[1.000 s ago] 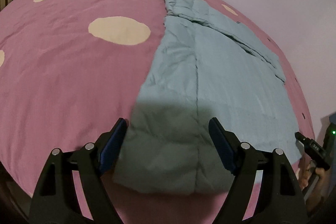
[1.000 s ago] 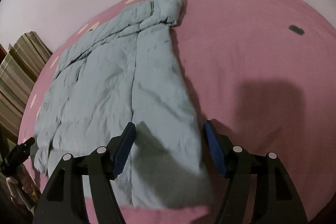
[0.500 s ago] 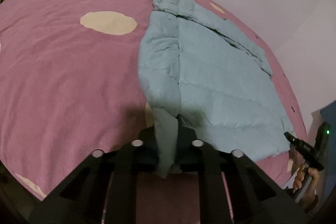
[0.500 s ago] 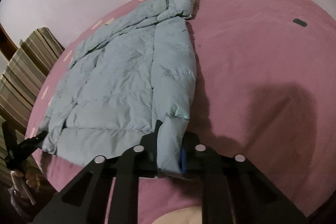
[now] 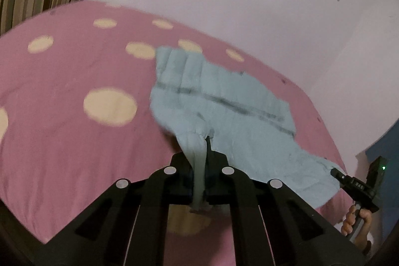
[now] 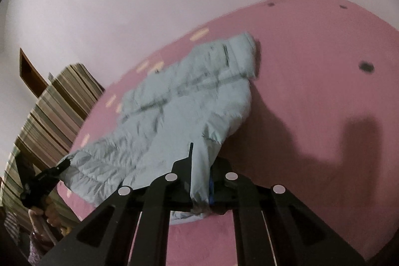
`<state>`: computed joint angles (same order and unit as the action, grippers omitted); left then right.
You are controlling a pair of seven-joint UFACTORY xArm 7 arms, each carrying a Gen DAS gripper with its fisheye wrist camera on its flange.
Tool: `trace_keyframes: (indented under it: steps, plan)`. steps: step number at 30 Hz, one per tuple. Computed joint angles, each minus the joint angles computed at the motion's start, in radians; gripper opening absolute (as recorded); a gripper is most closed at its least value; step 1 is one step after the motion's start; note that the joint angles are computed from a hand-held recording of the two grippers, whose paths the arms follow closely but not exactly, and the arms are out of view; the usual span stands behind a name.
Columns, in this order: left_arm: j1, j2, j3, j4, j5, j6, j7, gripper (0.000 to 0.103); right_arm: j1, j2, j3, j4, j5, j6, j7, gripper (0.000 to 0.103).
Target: Fold large clothes
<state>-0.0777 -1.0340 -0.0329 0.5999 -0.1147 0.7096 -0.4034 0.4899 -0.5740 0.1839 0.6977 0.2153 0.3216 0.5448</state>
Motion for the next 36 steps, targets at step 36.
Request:
trace_keyframes:
  steps: [36]
  plan:
    - [0.07, 0.716, 0.038, 0.304, 0.042, -0.276, 0.081, 0.032, -0.144, 0.623, -0.001, 0.471, 0.023, 0.007, -0.084, 0.011]
